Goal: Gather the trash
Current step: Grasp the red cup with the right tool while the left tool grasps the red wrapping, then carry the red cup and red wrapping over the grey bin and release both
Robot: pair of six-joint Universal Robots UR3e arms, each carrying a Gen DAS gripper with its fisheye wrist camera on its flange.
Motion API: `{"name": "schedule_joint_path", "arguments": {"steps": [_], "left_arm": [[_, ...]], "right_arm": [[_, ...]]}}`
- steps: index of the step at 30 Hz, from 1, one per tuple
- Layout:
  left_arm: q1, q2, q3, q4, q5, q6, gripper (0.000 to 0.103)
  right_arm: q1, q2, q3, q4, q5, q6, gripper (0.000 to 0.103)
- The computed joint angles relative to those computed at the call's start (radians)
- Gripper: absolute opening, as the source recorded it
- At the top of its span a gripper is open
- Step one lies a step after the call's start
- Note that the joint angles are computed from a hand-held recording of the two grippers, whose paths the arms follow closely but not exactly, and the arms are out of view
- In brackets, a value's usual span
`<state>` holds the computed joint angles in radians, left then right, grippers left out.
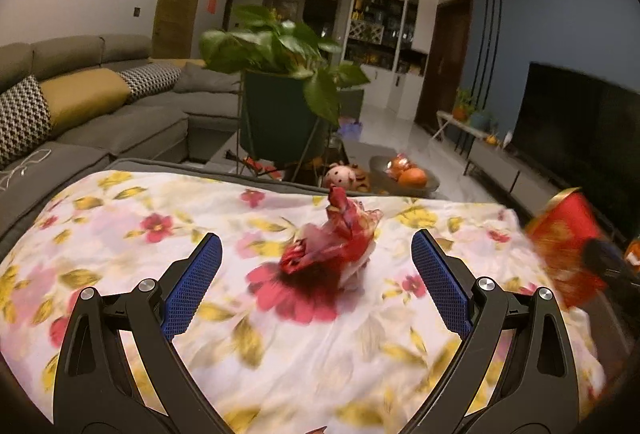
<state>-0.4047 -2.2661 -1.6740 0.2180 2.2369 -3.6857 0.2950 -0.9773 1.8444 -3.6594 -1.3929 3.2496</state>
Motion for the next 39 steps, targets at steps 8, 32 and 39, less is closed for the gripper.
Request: {"name": "schedule_joint_path", "arguments": {"steps": [8, 32, 39], "left_arm": [[0.073, -0.155, 0.281, -0.241, -0.105, 0.030, 0.061], [-0.341, 0.085, -0.054, -0.060, 0.302, -0.072, 0.013], [-0.449, 0.096, 0.004, -0.187, 0.360, -0.152, 0.013]], "right_arm": [[-0.053, 0.002, 0.055, -0.091, 0.069, 0.031, 0.053], [-0.116, -0.265, 0.388, -0.130, 0.141, -0.041, 0.053], [-0.205, -0.452, 0.593, -0.156, 0.194, -0.091, 0.053]]}}
